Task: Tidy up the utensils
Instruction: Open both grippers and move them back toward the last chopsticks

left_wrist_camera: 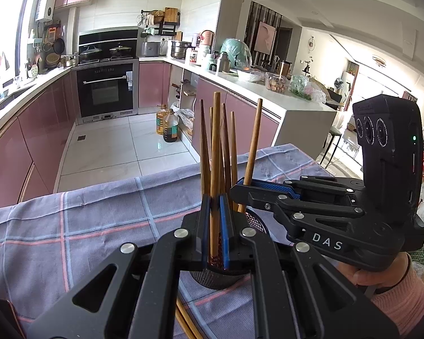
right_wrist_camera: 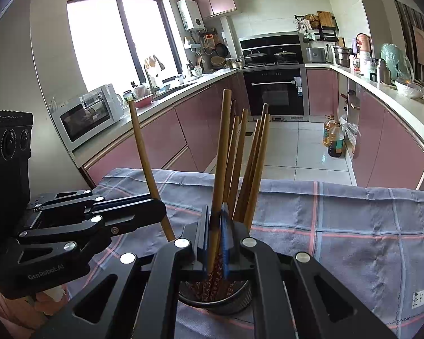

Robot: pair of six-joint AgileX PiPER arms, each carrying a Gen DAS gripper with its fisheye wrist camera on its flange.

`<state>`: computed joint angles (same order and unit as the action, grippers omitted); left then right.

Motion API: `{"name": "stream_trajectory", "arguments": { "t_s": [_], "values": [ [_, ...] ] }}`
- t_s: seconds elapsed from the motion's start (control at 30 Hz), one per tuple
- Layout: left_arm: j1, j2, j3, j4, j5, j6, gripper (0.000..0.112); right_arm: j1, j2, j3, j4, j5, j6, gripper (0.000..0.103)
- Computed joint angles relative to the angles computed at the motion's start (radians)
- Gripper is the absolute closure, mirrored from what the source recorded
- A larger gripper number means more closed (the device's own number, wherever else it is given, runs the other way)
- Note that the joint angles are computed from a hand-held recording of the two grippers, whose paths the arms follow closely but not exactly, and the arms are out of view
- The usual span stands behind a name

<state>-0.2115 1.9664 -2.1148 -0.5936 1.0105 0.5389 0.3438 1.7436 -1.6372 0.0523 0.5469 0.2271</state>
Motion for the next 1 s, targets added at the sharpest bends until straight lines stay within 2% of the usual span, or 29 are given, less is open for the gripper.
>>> {"name": "stream_trajectory", "arguments": {
  "t_s": [0.33,0.6,1.0],
  "values": [
    [-0.004,0.014,-0.016,0.007,-0.001,-0.009,0.105,-0.012,0.012,-0.008,0.024,0.002,-0.01,0.096],
    [-0.016,0.078,-0.099,0.028,0.022,-0.048,0.105,-0.023,0.029,-0.023,0.049,0.008,-0.019,0.096],
    [-0.008,0.127,-0.122,0.026,0.031,-0.057,0.105,-0.015,0.034,-0.024,0.014,0.006,0.027,0.096]
  ]
}}
